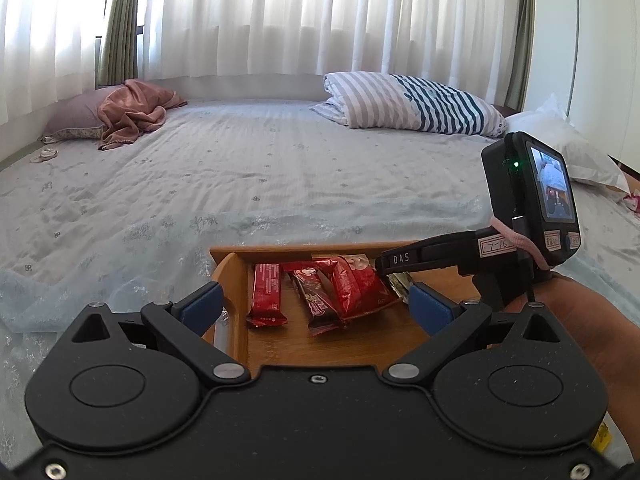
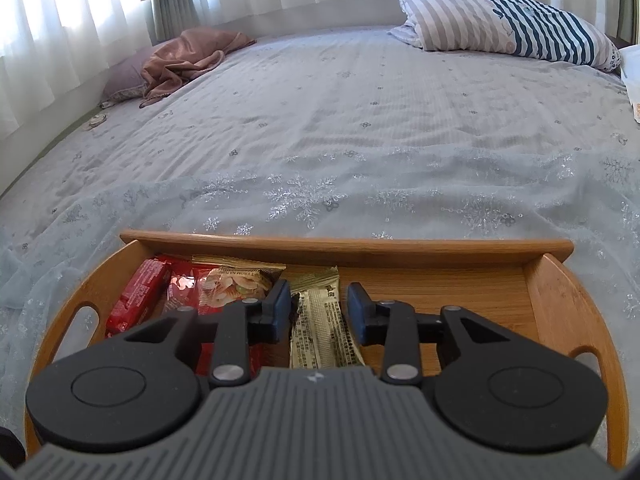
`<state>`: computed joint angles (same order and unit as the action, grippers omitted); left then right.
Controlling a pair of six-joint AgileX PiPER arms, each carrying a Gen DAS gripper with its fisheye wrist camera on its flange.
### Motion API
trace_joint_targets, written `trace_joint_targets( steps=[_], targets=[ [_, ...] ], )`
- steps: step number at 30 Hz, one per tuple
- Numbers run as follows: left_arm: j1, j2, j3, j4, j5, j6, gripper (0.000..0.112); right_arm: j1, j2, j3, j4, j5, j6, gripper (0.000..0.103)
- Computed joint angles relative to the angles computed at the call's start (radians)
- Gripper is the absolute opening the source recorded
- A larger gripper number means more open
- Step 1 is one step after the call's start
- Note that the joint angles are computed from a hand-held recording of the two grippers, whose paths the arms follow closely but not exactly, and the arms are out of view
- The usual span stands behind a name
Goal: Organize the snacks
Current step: 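Lower the red chip bag and gold bar into the tray and open both tools, then withdraw both tools and grasp the yellow chip bag with the right tool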
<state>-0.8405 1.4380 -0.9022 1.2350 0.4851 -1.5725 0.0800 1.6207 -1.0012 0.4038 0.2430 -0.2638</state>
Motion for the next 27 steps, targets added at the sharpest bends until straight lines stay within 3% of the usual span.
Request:
trace_joint_targets(
  steps=[2,3,4,8,20,27],
  targets=[
    [0.000,-0.002,0.003,0.003,0.001,-0.005,0.099,0.004,-0.006,0.001,-0.032,-0.001,0.030,0.043],
    [0.000,-0.004,0.004,0.004,0.005,-0.005,0.099,0.005,-0.013,0.005,-0.043,-0.003,0.040,0.047],
    [-0.002,-0.003,0.003,0.004,0.011,-0.006,0.099,0.007,-0.019,0.008,-0.058,-0.005,0.056,0.058],
    [-0.018,-0.001,-0.003,-0.001,0.045,-0.011,0.102,0.013,-0.050,0.023,-0.133,-0.006,0.124,0.070],
    [-0.117,-0.028,0.033,-0.005,0.128,-0.058,0.103,0.019,-0.225,0.162,-0.253,-0.010,0.216,0.090],
    [-0.181,-0.071,0.087,-0.045,0.150,-0.078,0.103,0.030,-0.389,0.301,-0.220,0.015,0.140,0.098]
  ],
)
